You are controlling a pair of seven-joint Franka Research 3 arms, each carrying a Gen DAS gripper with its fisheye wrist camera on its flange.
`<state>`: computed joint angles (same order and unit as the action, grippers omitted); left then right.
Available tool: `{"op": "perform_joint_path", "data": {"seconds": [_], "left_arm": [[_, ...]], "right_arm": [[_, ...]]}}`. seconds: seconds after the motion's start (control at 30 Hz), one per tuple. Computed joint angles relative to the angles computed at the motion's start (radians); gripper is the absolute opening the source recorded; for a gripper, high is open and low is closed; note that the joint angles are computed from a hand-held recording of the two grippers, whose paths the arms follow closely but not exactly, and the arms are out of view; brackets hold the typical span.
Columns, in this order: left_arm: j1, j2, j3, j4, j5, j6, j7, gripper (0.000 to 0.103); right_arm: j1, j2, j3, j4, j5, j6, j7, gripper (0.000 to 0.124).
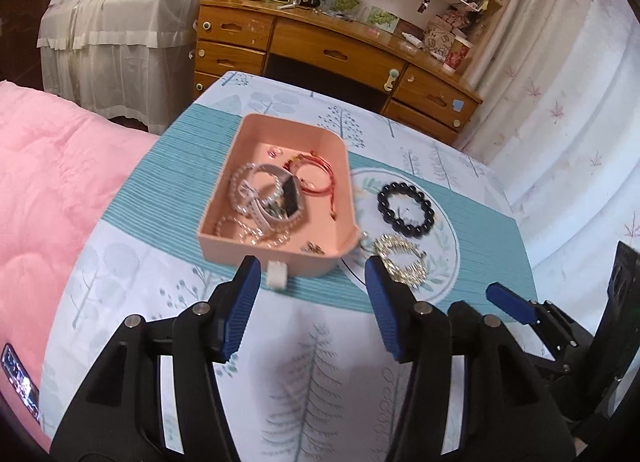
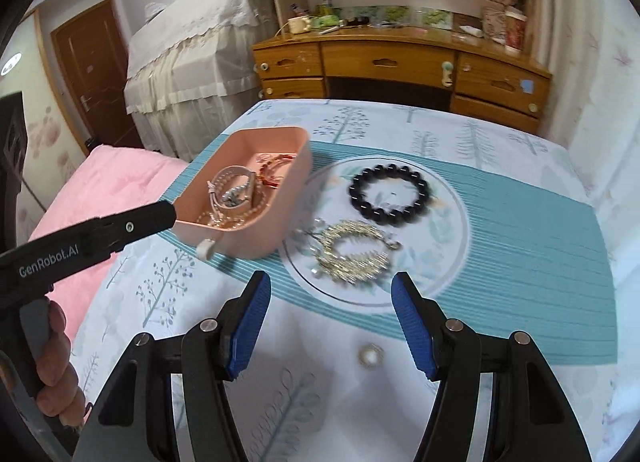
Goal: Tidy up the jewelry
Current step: 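Move the right tool to the round pearl pendant and close on it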
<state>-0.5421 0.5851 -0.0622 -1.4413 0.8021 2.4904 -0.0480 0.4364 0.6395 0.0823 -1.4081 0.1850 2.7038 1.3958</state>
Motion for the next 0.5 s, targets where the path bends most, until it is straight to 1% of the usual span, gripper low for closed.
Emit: {"op": "perform_joint_path", "data": {"seconds": [0.07, 0.2, 0.37, 0.5], "left_arm": [[-0.019, 0.017, -0.004, 0.030, 0.001, -0.036, 0.011, 0.051], [-0.042, 0.059, -0.012, 0.090, -0.010, -0.073, 0.046, 0.051], [-0.080, 0.119, -0.005, 0.182, -0.029, -0.147, 0.093, 0.051], [-0.096, 0.162, -0.001, 0.238, -0.047, -0.172, 0.123, 0.051]], "right_arm": [[-0.014, -0.031, 0.007, -0.049, 0.015, 0.022, -0.009, 0.064], [-0.035, -0.093, 0.010, -0.148, 0.033, 0.061, -0.027, 0.064], [-0.071, -0.127, 0.032, -0.215, 0.074, 0.074, -0.068, 0.064], [-0.090, -0.132, 0.039, -0.235, 0.102, 0.081, -0.096, 0.064]]}}
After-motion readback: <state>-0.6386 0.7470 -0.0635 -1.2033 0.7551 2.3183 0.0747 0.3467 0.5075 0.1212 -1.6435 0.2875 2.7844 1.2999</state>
